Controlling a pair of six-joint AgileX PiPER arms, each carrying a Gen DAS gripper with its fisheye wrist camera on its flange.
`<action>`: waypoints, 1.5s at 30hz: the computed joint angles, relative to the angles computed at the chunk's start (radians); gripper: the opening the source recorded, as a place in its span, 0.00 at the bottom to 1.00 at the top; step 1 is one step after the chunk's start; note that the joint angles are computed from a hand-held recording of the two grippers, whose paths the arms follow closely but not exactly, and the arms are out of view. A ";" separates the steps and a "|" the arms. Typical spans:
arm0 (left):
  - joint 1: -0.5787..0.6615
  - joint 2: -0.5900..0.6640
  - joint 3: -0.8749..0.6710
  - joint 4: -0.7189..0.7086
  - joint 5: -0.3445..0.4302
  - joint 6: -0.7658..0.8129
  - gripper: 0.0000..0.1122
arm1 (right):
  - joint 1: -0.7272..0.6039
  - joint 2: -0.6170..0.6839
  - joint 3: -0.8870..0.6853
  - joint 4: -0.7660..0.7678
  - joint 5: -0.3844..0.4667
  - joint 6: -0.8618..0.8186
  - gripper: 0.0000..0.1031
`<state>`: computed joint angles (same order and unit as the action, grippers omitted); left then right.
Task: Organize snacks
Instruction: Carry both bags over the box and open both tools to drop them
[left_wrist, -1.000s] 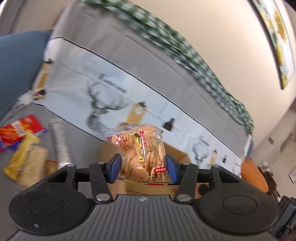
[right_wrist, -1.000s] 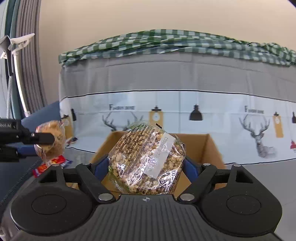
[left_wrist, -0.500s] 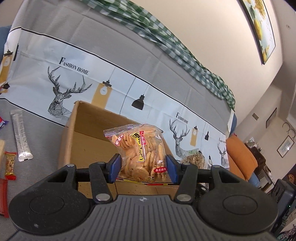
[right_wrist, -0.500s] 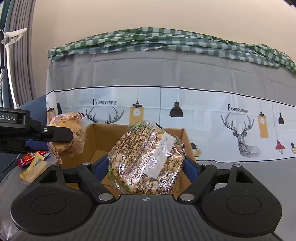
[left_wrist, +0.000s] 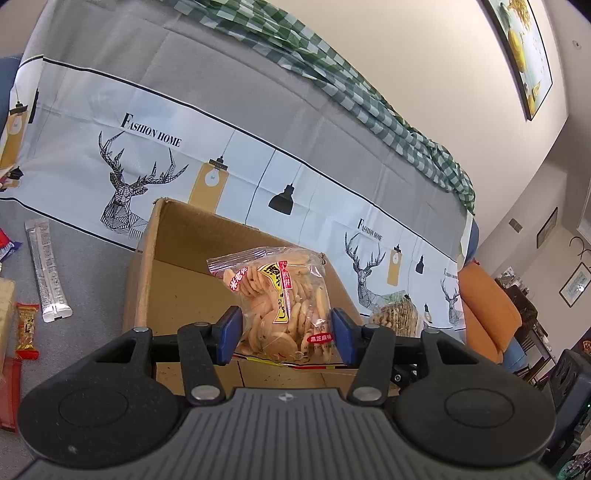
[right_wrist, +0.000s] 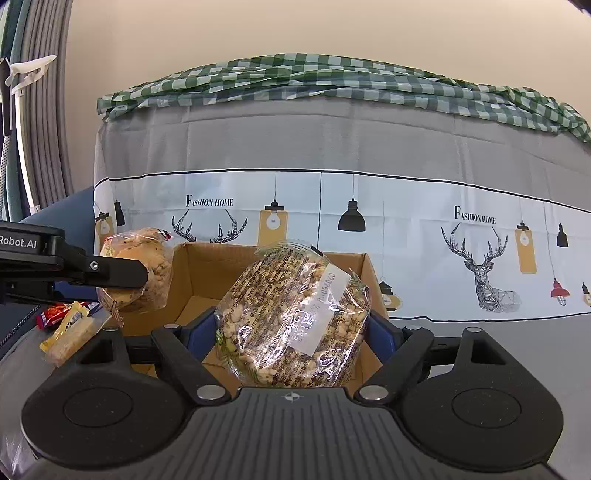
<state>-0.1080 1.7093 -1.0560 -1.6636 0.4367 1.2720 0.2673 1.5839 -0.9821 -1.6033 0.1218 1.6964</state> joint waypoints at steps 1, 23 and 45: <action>0.001 0.001 -0.001 0.001 0.000 -0.002 0.51 | 0.001 0.000 0.000 -0.003 0.001 0.002 0.81; -0.002 0.000 0.000 -0.001 0.001 0.000 0.51 | 0.004 0.004 0.000 0.046 0.000 -0.052 0.81; 0.010 0.000 -0.001 -0.005 0.030 -0.006 0.59 | 0.028 0.013 0.009 -0.078 0.035 0.067 0.90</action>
<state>-0.0978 1.7093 -1.0569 -1.6684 0.4663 1.2655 0.2950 1.5967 -0.9728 -1.6818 0.1564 1.7638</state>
